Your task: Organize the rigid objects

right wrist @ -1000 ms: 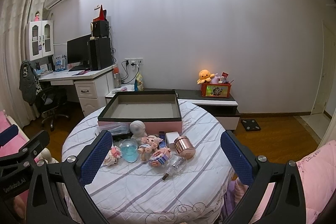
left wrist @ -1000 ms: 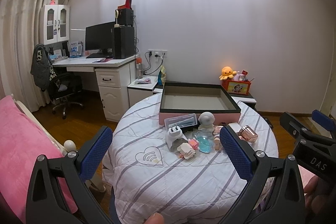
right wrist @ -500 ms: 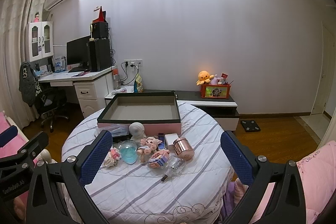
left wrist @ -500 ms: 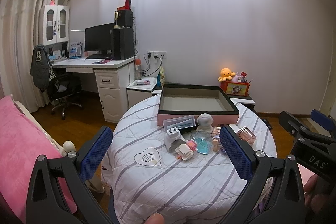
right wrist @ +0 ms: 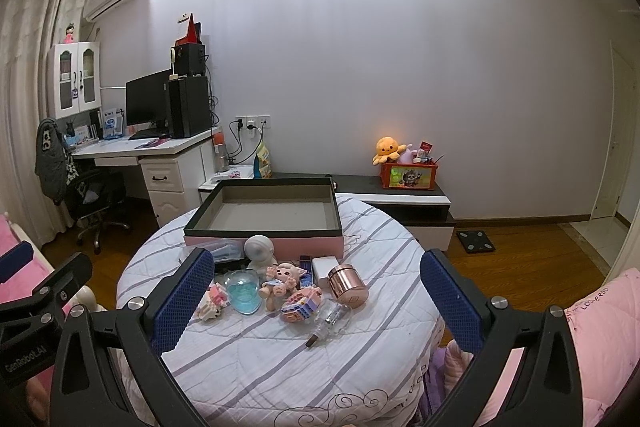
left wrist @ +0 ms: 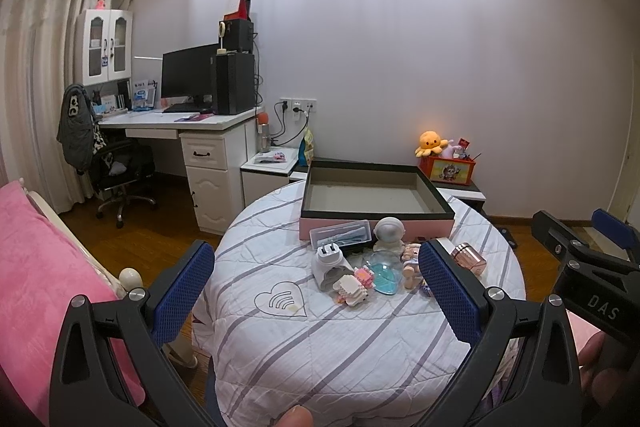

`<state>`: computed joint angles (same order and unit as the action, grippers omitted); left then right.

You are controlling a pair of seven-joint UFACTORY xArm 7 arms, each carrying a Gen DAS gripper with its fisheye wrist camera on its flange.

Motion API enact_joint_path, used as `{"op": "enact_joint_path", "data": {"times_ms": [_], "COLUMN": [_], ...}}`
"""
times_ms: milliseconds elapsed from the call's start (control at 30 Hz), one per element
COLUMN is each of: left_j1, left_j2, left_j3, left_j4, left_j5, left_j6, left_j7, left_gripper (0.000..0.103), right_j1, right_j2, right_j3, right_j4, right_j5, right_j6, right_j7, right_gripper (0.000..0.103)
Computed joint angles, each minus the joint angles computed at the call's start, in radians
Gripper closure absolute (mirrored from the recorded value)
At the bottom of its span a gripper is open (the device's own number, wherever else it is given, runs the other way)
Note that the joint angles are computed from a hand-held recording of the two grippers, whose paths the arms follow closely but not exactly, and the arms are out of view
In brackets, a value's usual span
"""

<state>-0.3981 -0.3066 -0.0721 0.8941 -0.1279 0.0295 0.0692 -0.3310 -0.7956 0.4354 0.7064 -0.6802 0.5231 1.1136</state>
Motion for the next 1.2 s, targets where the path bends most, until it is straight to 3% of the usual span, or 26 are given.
{"op": "enact_joint_path", "data": {"times_ms": [567,833,967,1200], "left_j1": [0.024,0.011,-0.033,0.036], "left_j2": [0.016,0.071,0.131,0.26], "left_j3": [-0.024,-0.01,0.024,-0.052], "left_j4": [0.015,0.034,0.058,0.114], "left_j5": [0.021,0.021,-0.036,0.0], "left_j6": [-0.003,-0.018,0.003,0.031], "left_j7": [-0.029,-0.015,0.044,0.013], "left_gripper": [0.0,0.0,0.0,0.0], "right_j1": [0.004,0.0,-0.007,0.002], "right_j2": [0.004,0.02,0.057,0.13], "right_j3": [-0.007,-0.025,-0.054,-0.103], "right_j4": [0.002,-0.004,-0.014,-0.055], "right_j5": [-0.005,-0.008,-0.004,0.0], "right_j6": [-0.001,-0.019,-0.028,-0.063], "right_j7": [-0.004,-0.013,-0.031,-0.063], "right_gripper": [0.0,0.0,0.0,0.0]}}
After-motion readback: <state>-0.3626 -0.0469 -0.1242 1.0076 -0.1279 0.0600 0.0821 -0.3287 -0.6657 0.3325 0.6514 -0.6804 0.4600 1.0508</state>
